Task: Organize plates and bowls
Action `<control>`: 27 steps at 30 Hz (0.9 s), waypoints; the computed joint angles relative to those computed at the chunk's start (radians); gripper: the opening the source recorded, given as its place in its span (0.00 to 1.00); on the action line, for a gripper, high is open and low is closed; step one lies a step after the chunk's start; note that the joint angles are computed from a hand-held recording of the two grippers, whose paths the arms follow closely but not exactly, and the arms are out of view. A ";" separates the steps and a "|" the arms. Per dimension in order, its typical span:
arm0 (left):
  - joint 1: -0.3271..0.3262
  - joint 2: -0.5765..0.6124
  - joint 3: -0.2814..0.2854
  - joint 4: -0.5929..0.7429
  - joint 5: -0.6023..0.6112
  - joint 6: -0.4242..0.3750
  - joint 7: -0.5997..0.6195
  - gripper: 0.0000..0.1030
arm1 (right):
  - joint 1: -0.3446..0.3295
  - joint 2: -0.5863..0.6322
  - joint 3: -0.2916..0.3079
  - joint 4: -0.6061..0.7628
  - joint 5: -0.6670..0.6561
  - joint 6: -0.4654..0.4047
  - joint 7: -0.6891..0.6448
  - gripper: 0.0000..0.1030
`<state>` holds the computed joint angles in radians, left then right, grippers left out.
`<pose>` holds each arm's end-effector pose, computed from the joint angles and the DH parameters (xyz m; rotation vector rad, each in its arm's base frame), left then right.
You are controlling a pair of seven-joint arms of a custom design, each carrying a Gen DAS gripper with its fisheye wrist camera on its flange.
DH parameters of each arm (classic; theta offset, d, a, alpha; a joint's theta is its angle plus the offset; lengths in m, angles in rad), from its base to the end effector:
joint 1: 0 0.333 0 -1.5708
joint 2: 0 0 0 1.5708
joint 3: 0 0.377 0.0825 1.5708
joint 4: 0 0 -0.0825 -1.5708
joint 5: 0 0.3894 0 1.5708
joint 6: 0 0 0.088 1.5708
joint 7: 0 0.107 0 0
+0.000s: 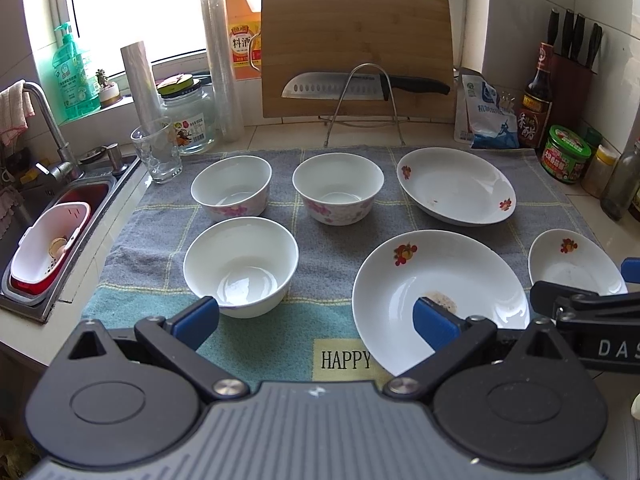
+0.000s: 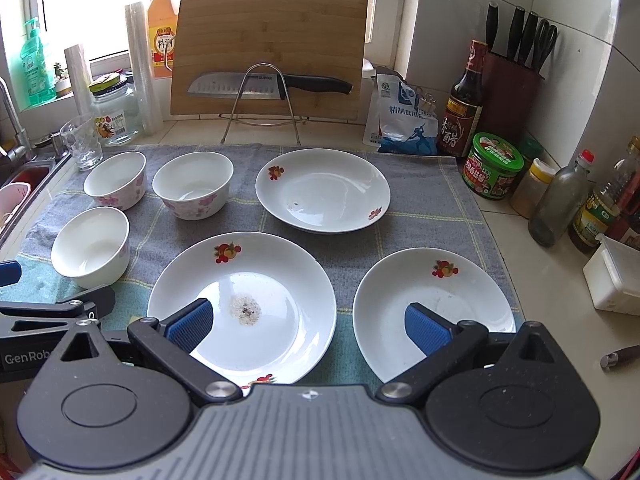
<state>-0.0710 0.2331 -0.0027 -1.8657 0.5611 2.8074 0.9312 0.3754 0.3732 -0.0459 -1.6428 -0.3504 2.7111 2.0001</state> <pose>0.6743 -0.0752 0.5255 -1.8251 1.6506 -0.6116 0.6909 0.2551 0.5330 -1.9417 1.6266 -0.6818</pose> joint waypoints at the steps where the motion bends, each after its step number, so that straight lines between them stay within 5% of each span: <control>1: 0.000 0.000 0.000 0.000 0.000 0.000 0.000 0.99 | 0.000 -0.001 -0.001 -0.002 -0.001 0.002 0.001 1.00; 19: 0.017 0.004 0.002 -0.013 -0.015 0.078 0.069 0.99 | 0.009 -0.013 -0.008 -0.024 -0.002 0.043 0.039 1.00; 24: 0.050 0.019 -0.019 -0.018 -0.096 0.162 0.183 0.99 | -0.005 -0.019 0.001 -0.059 0.022 0.142 0.045 1.00; 27: 0.104 0.032 -0.079 -0.021 -0.219 0.213 0.326 0.99 | 0.023 -0.025 -0.038 -0.084 -0.005 0.210 0.086 1.00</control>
